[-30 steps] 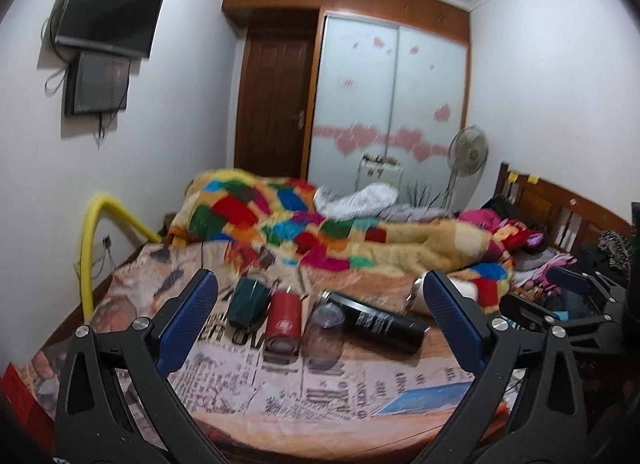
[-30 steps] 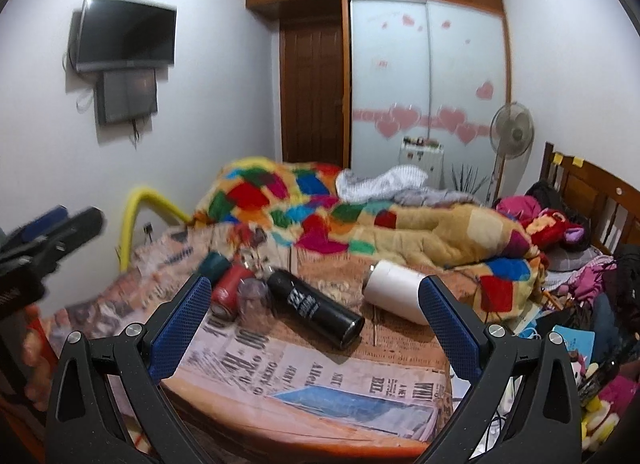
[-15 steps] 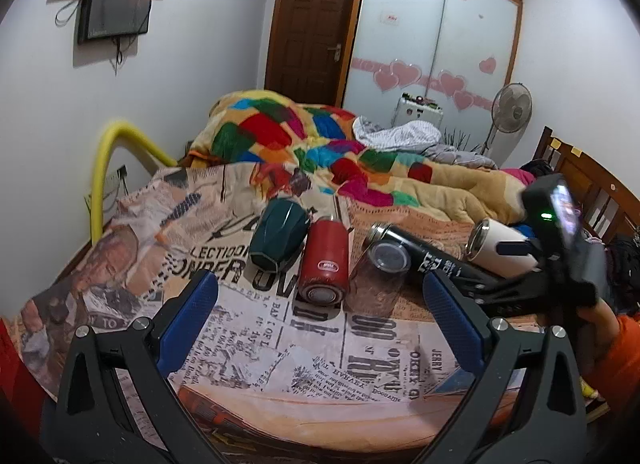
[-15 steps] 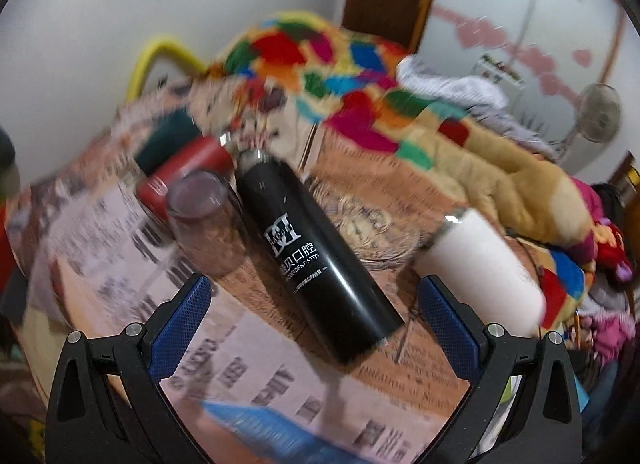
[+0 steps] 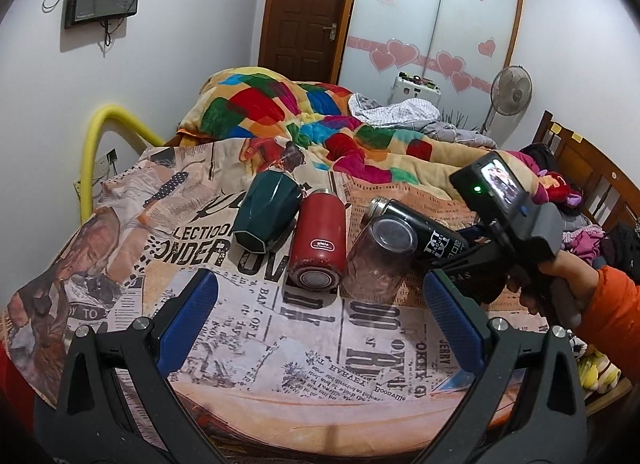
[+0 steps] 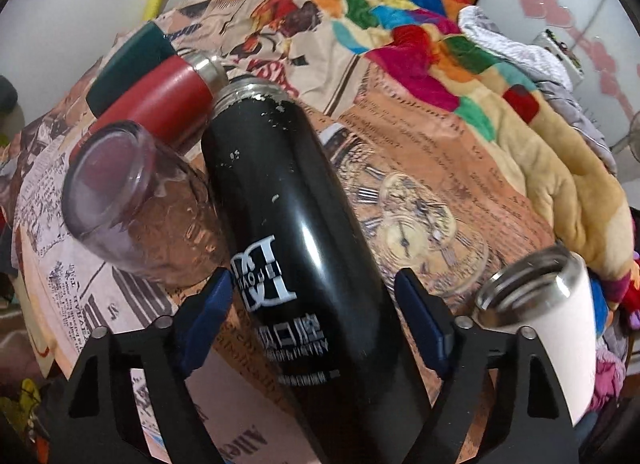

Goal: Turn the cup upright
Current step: 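Close the right gripper around the middle of the black bottle, then lift the black bottle with the right gripper and rotate it upright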

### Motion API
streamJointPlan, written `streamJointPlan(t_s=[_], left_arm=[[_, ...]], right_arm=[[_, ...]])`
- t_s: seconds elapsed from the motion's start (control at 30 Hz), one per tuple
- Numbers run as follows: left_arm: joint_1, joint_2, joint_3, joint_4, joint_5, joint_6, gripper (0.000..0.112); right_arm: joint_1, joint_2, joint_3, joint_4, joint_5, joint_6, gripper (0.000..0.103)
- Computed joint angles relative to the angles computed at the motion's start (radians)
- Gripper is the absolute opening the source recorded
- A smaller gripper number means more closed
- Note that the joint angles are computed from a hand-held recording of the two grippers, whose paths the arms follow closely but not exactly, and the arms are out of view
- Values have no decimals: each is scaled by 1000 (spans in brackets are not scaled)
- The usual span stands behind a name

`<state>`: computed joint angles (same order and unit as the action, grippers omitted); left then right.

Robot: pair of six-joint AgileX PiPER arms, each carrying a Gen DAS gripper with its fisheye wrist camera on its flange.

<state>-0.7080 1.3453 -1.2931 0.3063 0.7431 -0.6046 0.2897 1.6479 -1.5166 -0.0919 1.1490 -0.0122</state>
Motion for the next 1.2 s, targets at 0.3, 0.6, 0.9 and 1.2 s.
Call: streamJointPlan(t_s=[0.3,0.6,0.9,1.2], left_arm=[[3,8,-1,-3,-5,0,103],[-39,-12,-13,55,11,-41,103],[-129,-46,-59,155,83,-118,103],[-223,-96,-89,256,161,-184,103]], right_arm=[[15,56,-29,-48,-9,-31,71],[44,-27,71,-54,-33,15,62],[37,-144,71,-50,-1,53,62],[114,-260,-29,-91,67,103,62]])
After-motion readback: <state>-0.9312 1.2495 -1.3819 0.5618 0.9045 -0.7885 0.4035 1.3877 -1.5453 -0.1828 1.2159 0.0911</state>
